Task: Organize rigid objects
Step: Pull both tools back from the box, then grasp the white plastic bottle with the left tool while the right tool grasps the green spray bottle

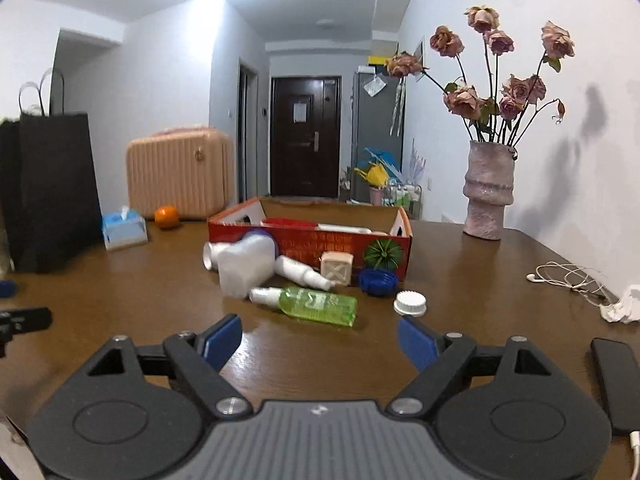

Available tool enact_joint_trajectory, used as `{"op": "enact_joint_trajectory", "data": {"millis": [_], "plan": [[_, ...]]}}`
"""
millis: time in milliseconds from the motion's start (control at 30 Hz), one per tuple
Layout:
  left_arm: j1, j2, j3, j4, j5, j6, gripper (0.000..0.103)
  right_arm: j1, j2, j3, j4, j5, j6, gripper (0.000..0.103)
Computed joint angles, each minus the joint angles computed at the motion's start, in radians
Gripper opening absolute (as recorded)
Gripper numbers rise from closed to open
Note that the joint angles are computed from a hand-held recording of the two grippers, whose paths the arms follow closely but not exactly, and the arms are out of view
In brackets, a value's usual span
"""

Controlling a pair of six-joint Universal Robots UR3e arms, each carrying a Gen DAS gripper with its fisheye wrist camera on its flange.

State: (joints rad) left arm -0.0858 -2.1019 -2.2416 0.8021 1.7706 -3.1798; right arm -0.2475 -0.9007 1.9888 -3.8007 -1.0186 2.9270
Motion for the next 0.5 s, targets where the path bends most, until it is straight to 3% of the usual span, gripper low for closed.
{"op": "enact_joint_trajectory", "data": {"millis": [167,367,500], "plan": [[-0.021,-0.051,0.163,-0.153,0.005,-0.009,0.097,0.003,0.06,-0.051,0.002,-0.013,0.038,0.083],[-0.012,-0.152,0.389,-0.312,-0.086,-0.003,0.096,0.017,0.122,-0.213,0.151,-0.017,0.036,0.082],[-0.001,-0.267,0.634,-0.445,-0.106,0.025,0.095,0.061,0.203,-0.429,0.334,-0.043,-0.03,0.082]]}}
